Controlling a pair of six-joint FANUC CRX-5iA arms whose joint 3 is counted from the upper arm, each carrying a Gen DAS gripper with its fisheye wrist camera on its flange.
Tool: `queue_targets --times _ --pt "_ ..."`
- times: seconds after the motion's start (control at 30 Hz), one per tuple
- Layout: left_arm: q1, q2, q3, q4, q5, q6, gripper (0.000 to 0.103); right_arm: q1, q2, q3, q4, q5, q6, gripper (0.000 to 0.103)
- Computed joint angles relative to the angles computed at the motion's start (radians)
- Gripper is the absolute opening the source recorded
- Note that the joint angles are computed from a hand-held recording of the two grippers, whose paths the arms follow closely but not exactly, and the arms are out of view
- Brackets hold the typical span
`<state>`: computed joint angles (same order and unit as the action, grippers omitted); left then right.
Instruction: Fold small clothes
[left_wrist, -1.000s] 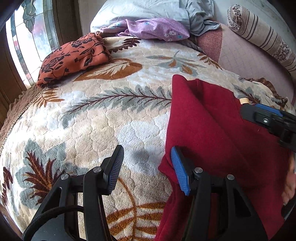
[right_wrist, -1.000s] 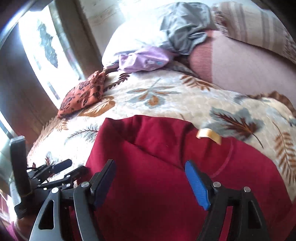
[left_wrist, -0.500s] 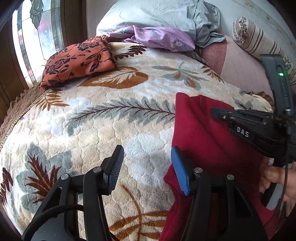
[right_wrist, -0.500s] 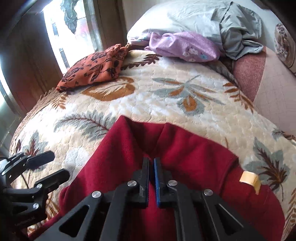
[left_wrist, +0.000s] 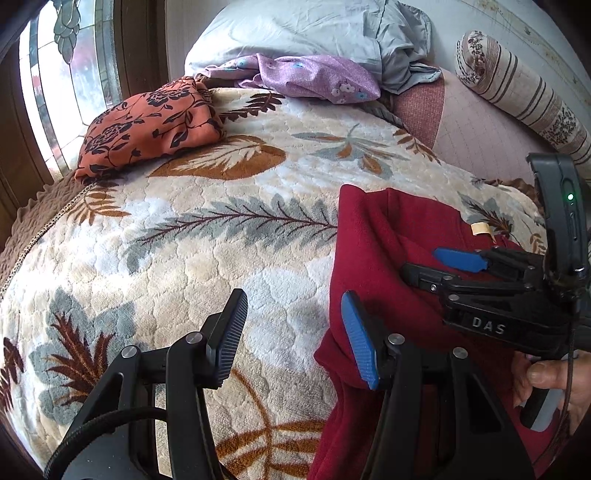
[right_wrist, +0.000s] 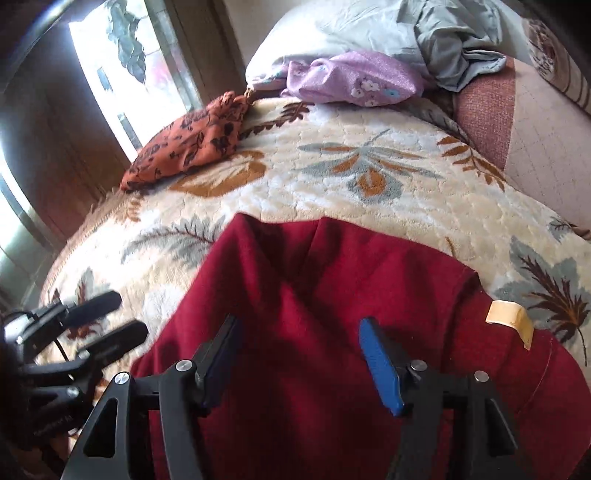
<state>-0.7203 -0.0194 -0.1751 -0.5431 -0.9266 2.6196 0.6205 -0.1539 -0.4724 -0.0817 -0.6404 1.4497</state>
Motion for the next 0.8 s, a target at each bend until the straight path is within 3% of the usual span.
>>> queue_targets --times 0.03,0.07,0.13,0.27,0.4,0.5,0.57,0.67,0.7,0.73,0.8 --pt "0.000 0.001 0.000 0.001 0.001 -0.002 0.054 0.009 0.010 -0.014 0.031 0.007 -0.019 0.039" --pt "-0.002 0.001 0.001 -0.002 -0.001 -0.002 0.054 0.001 0.021 -0.010 0.010 0.009 -0.006 0.035" --pt "-0.006 0.000 0.002 -0.010 -0.002 0.006 0.054 -0.002 0.015 -0.011 0.012 0.022 -0.023 0.005" --pt "-0.008 -0.003 0.001 -0.014 0.013 0.012 0.054 0.045 -0.046 -0.098 0.251 0.113 -0.224 0.004" --pt "-0.014 0.017 0.018 -0.015 -0.003 -0.001 0.054 0.032 0.025 -0.067 0.229 0.087 -0.263 0.004" --pt "-0.016 0.014 0.016 -0.017 0.004 0.001 0.054 0.034 0.003 -0.085 0.225 0.108 -0.308 0.004" --pt "-0.023 0.013 0.018 -0.028 0.001 0.009 0.054 0.022 -0.035 -0.072 0.158 0.076 -0.284 0.006" --pt "-0.027 0.011 0.020 -0.033 -0.002 0.015 0.054 0.057 -0.137 -0.129 0.193 0.057 -0.342 0.010" --pt "-0.028 0.010 0.020 -0.033 -0.001 0.016 0.054 0.071 -0.173 -0.149 0.185 0.052 -0.345 0.019" --pt "-0.029 0.010 0.020 -0.033 -0.001 0.017 0.054 0.090 -0.202 -0.170 0.184 0.044 -0.359 0.040" --pt "-0.034 0.011 0.024 -0.039 -0.004 0.021 0.054 0.126 -0.245 -0.210 0.172 0.045 -0.388 0.058"
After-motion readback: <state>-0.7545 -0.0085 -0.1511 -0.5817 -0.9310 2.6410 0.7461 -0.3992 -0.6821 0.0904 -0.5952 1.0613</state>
